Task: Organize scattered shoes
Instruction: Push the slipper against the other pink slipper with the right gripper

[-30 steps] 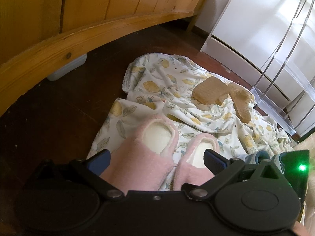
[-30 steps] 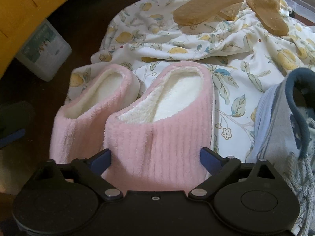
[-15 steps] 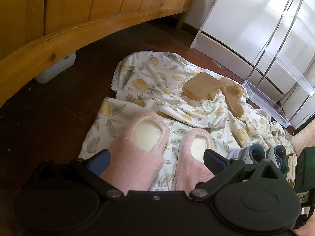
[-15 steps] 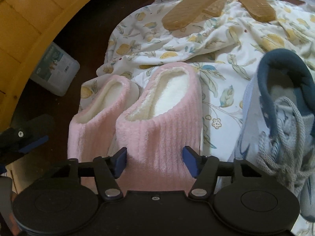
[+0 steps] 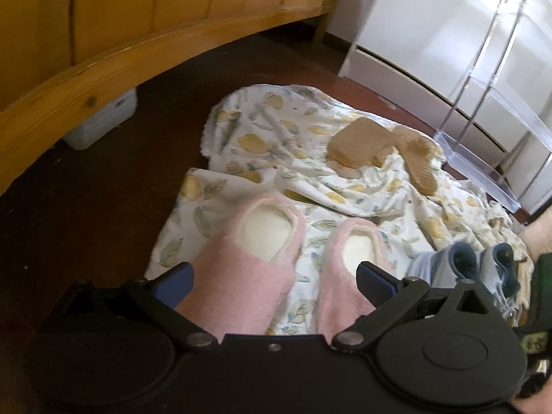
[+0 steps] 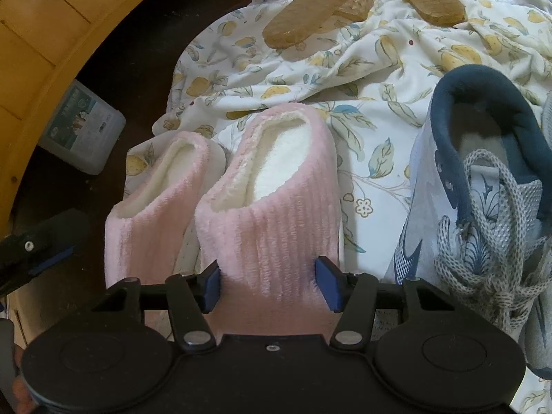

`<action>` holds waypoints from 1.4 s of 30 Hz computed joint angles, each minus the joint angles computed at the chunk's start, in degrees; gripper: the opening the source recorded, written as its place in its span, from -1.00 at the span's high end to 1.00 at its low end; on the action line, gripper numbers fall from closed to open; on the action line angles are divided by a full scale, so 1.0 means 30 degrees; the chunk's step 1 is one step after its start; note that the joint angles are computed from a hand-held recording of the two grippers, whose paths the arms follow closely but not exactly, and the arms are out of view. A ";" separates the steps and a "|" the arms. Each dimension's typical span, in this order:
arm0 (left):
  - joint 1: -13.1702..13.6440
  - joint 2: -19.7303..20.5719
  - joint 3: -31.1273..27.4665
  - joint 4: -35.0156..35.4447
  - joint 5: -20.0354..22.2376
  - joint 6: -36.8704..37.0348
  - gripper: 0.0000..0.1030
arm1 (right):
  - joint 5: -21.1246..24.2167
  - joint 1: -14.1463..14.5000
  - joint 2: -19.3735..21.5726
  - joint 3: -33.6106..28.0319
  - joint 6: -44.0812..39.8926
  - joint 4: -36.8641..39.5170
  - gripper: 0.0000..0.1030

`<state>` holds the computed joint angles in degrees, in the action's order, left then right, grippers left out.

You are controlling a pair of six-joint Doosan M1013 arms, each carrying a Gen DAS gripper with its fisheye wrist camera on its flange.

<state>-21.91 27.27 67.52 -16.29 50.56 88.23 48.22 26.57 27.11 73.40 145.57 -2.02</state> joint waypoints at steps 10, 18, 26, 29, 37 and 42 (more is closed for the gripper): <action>0.0265 0.0921 -0.1154 0.0730 0.1624 -0.0433 -0.99 | 0.1954 0.0333 0.0771 -0.1322 -0.2714 0.0616 -1.00; 0.0373 0.2354 -0.3016 0.0713 0.4985 0.2356 -0.99 | 0.2717 0.0656 0.1300 -0.2192 -0.1818 -0.0983 -1.00; 0.0388 0.2949 -0.3611 0.0873 0.6221 0.3772 -0.88 | 0.3340 0.1046 0.1664 -0.2667 -0.1777 -0.1917 -1.00; 0.0458 0.3085 -0.3825 0.0693 0.6694 0.3830 -0.75 | 0.3621 0.1078 0.1726 -0.2828 -0.1795 -0.2087 -1.00; 0.0215 0.3346 -0.4335 0.1500 0.7724 0.3635 -0.69 | 0.3717 0.1223 0.1683 -0.2701 -0.0950 -0.2403 -1.00; 0.0420 0.3492 -0.4604 0.0409 0.8314 0.2536 -0.48 | 0.3674 0.1161 0.1725 -0.2767 -0.0745 -0.2306 -1.00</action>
<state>-20.65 37.74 53.70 -15.06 75.50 95.84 59.24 30.05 32.28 65.10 143.33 -8.94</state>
